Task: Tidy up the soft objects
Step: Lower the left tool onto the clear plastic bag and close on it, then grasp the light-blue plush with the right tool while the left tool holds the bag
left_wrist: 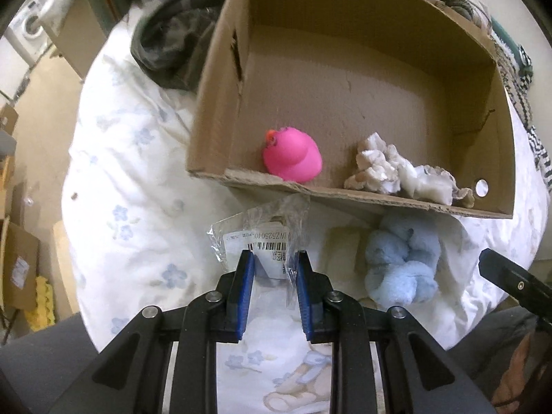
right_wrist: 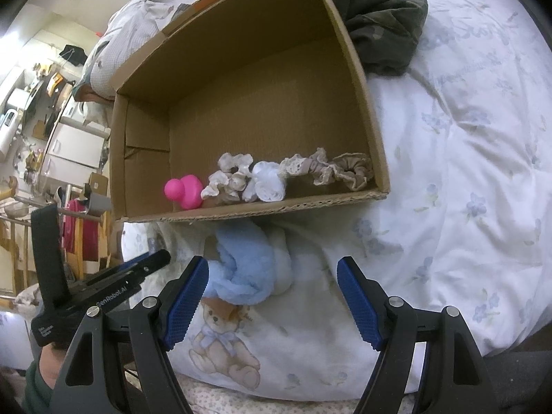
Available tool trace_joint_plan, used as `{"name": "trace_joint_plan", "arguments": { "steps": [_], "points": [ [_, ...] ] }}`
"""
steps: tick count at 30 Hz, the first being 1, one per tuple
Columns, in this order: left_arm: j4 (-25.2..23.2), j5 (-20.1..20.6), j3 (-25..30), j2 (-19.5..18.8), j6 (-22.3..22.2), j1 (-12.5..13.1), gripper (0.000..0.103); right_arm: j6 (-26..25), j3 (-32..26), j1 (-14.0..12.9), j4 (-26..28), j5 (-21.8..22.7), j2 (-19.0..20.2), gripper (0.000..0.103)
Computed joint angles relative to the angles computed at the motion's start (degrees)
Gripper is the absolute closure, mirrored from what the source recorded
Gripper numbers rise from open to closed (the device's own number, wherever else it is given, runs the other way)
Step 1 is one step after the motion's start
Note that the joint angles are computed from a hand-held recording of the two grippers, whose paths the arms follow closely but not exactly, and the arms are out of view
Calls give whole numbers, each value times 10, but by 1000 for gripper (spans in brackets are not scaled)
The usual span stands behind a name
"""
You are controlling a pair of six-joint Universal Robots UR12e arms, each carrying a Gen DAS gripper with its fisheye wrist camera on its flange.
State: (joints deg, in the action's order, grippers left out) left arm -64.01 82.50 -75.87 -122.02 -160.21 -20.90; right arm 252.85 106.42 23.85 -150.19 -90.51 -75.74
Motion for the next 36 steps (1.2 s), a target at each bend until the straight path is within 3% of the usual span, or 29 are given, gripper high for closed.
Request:
{"name": "trace_joint_plan", "arguments": {
  "steps": [9, 14, 20, 22, 24, 27, 30, 36],
  "points": [
    [-5, 1, 4, 7, 4, -4, 81, -25, -27, -8, -5, 53, 35, 22],
    [0, 7, 4, 2, -1, -7, 81, -48, -52, -12, 19, 77, 60, 22],
    [0, 10, 6, -2, -9, -9, 81, -55, -59, -12, 30, 82, 70, 22],
    [1, 12, 6, -3, -8, -10, 81, -62, -61, -11, 39, 80, 70, 30],
    [3, 13, 5, -3, -6, -11, 81, -71, -67, -10, 56, 75, 71, 51],
    [5, 12, 3, -3, -4, -10, 81, -81, -68, -8, 67, 69, 69, 72],
    [7, 9, 2, -2, -3, -10, 81, -87, -61, -8, 61, 66, 63, 81],
    [12, 7, -1, 1, -3, -7, 81, -84, -45, -4, 37, 56, 47, 83]
  ]
}}
